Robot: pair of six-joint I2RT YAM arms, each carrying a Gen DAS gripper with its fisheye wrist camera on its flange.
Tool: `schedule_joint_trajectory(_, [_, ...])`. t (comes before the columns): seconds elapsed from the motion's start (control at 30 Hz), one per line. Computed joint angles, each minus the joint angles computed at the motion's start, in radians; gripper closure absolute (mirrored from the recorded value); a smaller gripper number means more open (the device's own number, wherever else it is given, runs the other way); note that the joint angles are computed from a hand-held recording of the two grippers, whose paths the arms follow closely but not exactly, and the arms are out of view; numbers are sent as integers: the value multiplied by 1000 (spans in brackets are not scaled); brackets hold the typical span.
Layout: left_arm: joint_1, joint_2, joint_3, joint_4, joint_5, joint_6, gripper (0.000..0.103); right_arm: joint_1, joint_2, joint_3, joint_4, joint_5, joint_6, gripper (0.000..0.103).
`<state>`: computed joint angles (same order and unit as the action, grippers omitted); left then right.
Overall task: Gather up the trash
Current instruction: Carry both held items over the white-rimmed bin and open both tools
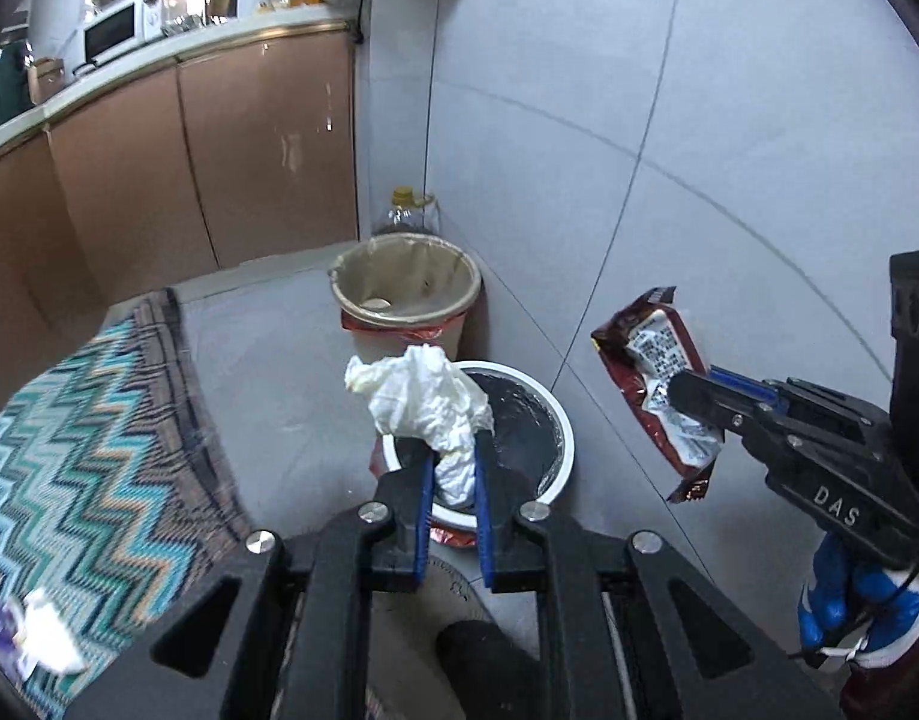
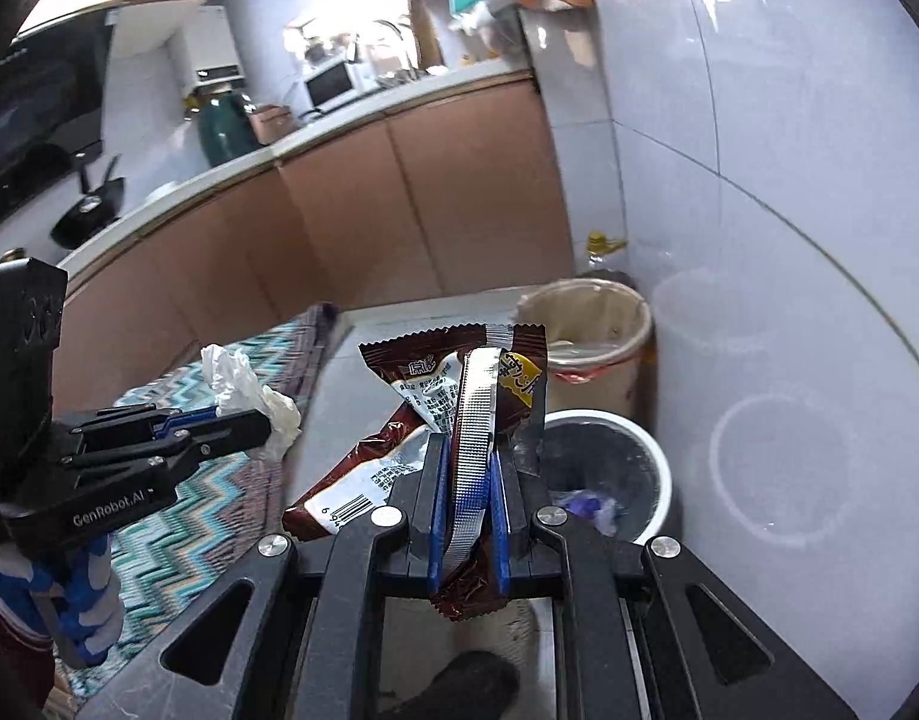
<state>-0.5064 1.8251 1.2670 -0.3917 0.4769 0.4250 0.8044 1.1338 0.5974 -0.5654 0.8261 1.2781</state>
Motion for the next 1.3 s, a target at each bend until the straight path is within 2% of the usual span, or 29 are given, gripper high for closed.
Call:
schedule_joint_trajectory(0.23, [-108,295,264,-31,-91,-77,91,-292,37,-130,296,-170,-258,90])
schedule_joint_trajectory(0.4, [-151,433,395,-43,-137,-120,89,-474,187,-176,522,-293,-392,90])
schedule_joint_trajectory(0.63, [-174,617,623,-125,-159,-175,89,-622,435,-173,761,-395,-489,89])
schedule_joint_trajectory(0.77, [-188,672,687,-145,-174,-187,88,-662,524,-146,810,-417,-515,85])
schedule_joint_trajectory(0.83, [-190,700,726,-164,-174,-194,80,-686,561,-136,832,-425,-525,77])
schedule_joint_trajectory(0.87, [-189,707,736,-167,-173,-201,73,-695,575,-132,838,-427,-525,73])
schedule_joint_trajectory(0.9, [-188,713,743,-166,-170,-209,67,-703,582,-133,845,-430,-527,73])
schedule_joint_trajectory(0.93, [-187,720,752,-166,-166,-211,65,-710,590,-130,845,-428,-526,72])
schedule_joint_trajectory(1.13, [-189,721,765,-166,-135,-223,62,-717,592,-121,814,-401,-535,69])
schedule_joint_trajectory(1.3, [-178,625,634,-94,-119,-230,61,-692,573,-108,765,-380,-530,63])
